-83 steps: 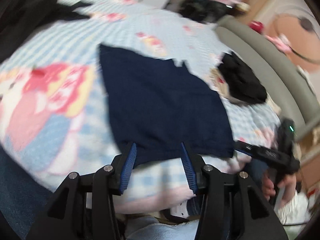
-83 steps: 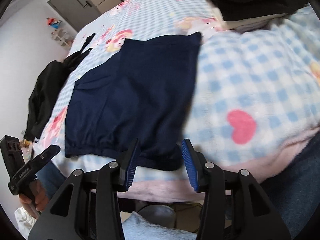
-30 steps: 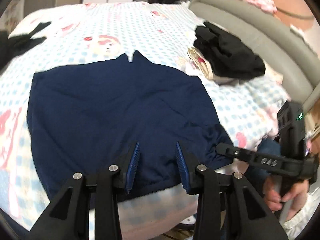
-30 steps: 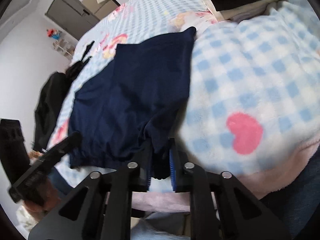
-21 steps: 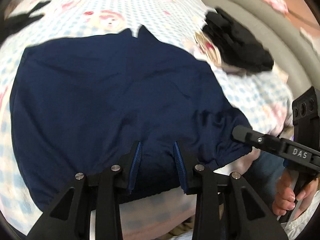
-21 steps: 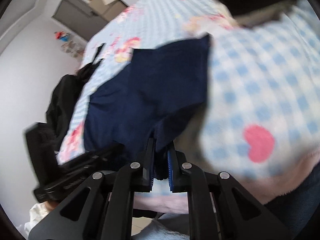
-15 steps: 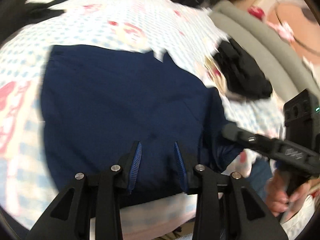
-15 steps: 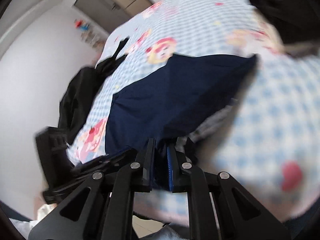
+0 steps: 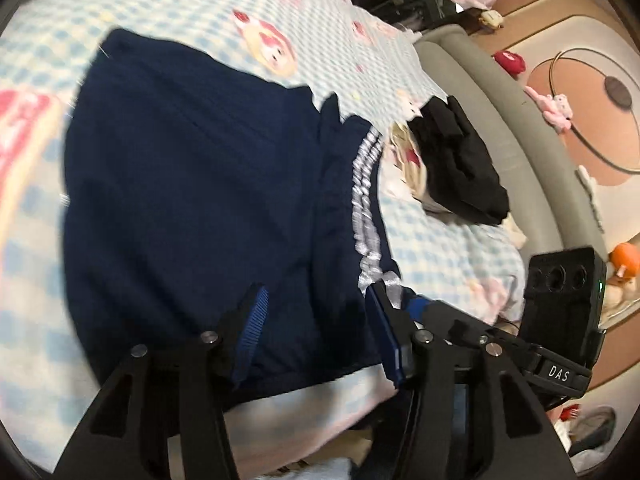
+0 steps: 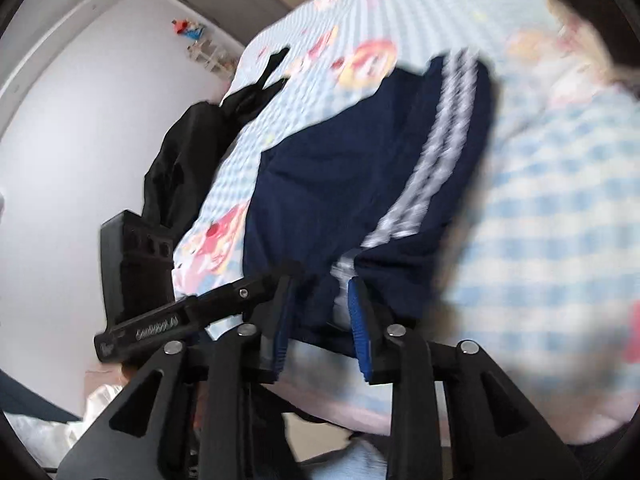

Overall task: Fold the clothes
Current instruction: 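Fold the striped side of the pants over with both grippers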

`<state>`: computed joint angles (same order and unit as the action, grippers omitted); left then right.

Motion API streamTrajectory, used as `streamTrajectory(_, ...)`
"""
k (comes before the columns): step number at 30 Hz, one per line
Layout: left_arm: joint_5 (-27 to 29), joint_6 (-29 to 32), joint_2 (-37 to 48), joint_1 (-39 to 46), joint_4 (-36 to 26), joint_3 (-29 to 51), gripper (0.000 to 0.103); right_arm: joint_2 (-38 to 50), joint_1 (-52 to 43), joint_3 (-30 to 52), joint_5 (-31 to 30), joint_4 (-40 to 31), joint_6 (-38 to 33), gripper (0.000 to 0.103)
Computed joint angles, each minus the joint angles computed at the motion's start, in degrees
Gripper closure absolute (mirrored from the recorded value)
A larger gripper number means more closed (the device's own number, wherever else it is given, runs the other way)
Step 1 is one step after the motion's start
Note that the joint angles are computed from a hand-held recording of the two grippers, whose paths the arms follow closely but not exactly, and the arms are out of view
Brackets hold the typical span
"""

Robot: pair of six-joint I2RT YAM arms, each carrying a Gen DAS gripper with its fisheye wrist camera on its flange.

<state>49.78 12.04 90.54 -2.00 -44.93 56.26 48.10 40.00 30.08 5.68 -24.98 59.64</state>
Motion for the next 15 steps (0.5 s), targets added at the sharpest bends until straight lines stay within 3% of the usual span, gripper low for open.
streamTrajectory(3, 0.89, -0.19, 2.01, -1.58, -1.55, 1.21, 0.049, -4.43, -0.19, -2.43, 3.03, -4.45, 3.72, 0.075)
streamTrajectory(7, 0.6, -0.78, 1.89, -2.83, -1.91, 1.02, 0.049, -5.11, -1.57, -5.68, 3.34, -3.41, 7.23, 0.072)
streamTrajectory(15, 2.87, 0.13, 1.97, -3.32, -4.54, 2.41, 0.045, -0.49, -0.19, -4.79, -0.81, 0.8, 3.88, 0.072)
